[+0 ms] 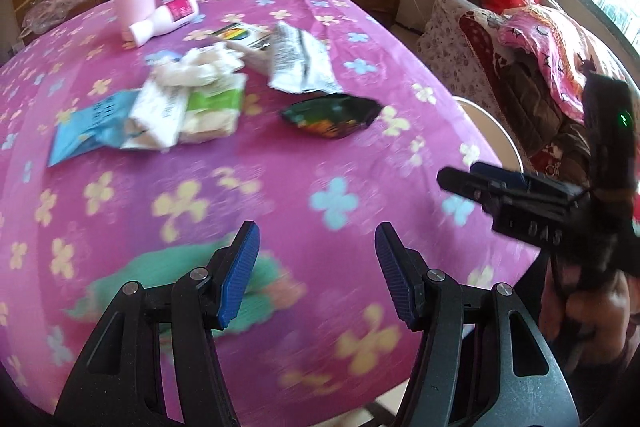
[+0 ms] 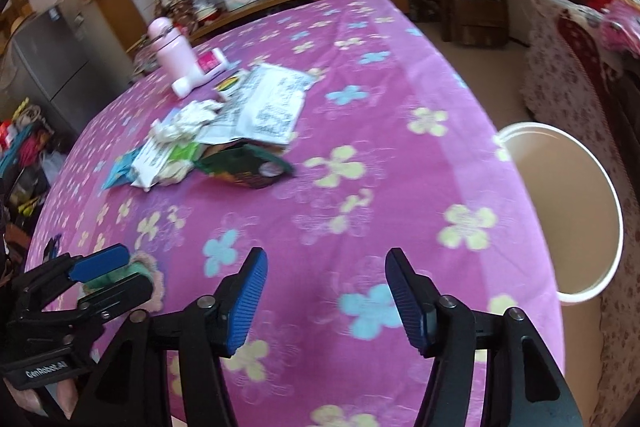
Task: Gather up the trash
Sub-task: 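Move both tools back over the table toward the green towel, then grasp the green towel with left gripper while right gripper grasps dark green snack bag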
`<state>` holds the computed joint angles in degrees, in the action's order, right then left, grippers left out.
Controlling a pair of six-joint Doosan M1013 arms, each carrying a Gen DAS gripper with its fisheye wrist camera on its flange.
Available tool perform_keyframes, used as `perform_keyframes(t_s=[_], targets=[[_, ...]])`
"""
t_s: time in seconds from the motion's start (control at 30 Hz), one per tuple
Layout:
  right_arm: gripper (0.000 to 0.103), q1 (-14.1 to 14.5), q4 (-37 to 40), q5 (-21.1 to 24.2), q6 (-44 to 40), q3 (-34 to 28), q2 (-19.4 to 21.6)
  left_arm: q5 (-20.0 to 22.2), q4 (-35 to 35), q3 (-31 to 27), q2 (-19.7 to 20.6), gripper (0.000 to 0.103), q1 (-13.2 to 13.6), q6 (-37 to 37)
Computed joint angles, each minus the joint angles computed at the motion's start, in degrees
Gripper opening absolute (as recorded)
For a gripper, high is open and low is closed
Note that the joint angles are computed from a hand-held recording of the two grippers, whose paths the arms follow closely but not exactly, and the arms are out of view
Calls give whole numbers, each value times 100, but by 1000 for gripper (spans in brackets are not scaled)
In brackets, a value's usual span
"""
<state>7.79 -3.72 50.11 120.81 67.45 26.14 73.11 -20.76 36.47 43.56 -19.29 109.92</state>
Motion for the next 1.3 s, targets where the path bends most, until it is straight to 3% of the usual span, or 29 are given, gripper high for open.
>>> perform_keyframes(t_s=[0.23,0.37,0.63,0.73,0.87,0.93,0.97,1.07,1.2,1.3], targets=[[59,51,251,106,-528,-476,332,396,-52,-219,67,64,331,449],[67,63,341,295,-1050,-923,626,670,-155,-317,113,64,464,867],[67,81,-125,560,-1456,-1477,970,674,93,-365,216,64,444,1758],[67,54,-130,591,-1525,-1583,1043,504,207,-335,235,70,385,1987],[67,-20,219,567,-1724,-1677,1126,521,305,-455,346,70,325,2047],[56,-55,483,515,-1803,-1674,1150,481,374,-443,362,70,298,1999],[36,-57,510,485,-1783,-1657,1153,434,435,-415,361,70,282,1941],[23,-29,367,362,-1555,-1549,1097,272,515,-269,305,62,268,1771],[18,-39,581,33,-1588,-1251,890,126,550,-108,190,45,257,1720],[18,-63,794,-224,-1579,-978,679,160,487,-153,180,40,268,1500]])
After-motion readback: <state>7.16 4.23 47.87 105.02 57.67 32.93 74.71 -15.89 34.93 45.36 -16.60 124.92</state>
